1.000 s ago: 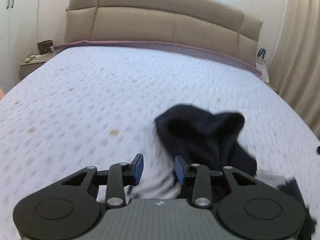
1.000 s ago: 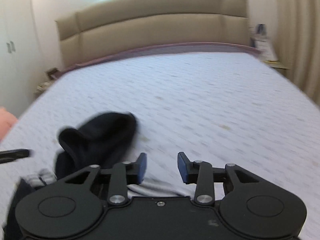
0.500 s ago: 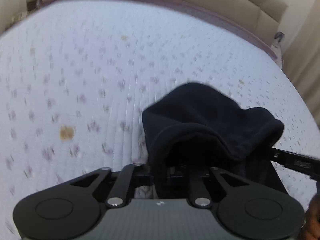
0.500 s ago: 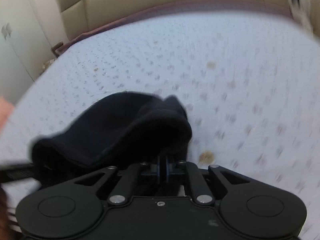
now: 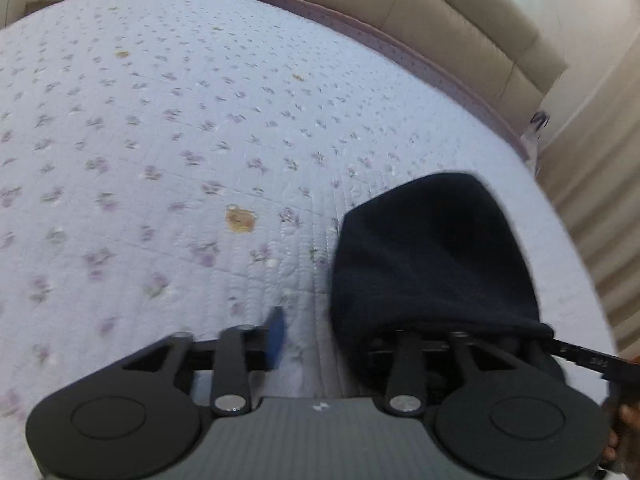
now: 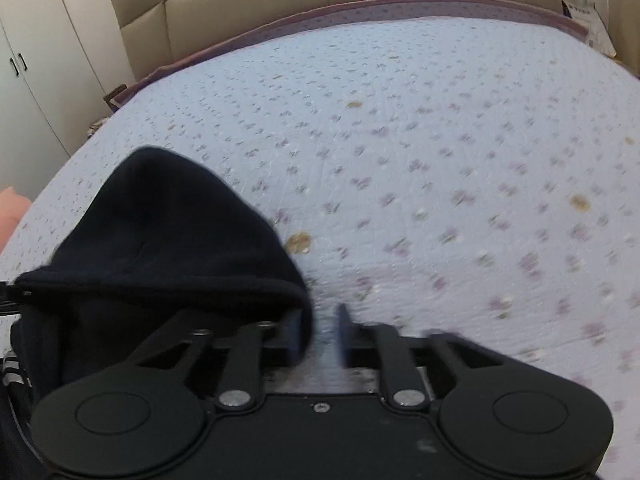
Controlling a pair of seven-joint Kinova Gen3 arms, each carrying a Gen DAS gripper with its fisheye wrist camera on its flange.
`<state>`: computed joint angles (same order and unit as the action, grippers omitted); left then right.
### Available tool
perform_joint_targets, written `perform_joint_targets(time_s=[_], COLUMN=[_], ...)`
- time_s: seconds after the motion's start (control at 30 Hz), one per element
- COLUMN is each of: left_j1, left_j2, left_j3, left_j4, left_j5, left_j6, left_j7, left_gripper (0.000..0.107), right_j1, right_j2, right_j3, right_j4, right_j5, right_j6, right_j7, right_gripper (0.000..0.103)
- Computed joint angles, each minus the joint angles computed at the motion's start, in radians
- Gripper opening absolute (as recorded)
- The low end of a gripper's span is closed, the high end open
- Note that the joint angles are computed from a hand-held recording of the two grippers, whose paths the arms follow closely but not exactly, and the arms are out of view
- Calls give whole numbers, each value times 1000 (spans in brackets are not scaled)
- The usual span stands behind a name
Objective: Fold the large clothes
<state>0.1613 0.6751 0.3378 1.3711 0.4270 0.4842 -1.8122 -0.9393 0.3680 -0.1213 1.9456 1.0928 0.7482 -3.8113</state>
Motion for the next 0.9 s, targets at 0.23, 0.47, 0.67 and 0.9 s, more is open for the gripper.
perform_joint_targets(time_s=[0.23,0.47,0.67,0.9], left_j1=[161,277,0,-240], left_j2=[-138,-65,-62,-41], left_j3=[-197,-352,-169,119], left_j4=[22,-110,-110,-9], left_j5=[-37,-107,131,381], left_j6=[19,229,432,308], left_j7=[-211,-318,-462,-565], left_gripper=[65,70,70,81], right_j1=[-27,254,164,26], right_j2=[-76,-39,-215,-95], right_j3=[-59,-306,-225,-83], right_j4=[-81,-130,71,-88], right_j5=[-54,-261,-164,81], right_j6=[205,182,-23,49], right_j7=[244,433,244,131], right_gripper=[61,61,70,32])
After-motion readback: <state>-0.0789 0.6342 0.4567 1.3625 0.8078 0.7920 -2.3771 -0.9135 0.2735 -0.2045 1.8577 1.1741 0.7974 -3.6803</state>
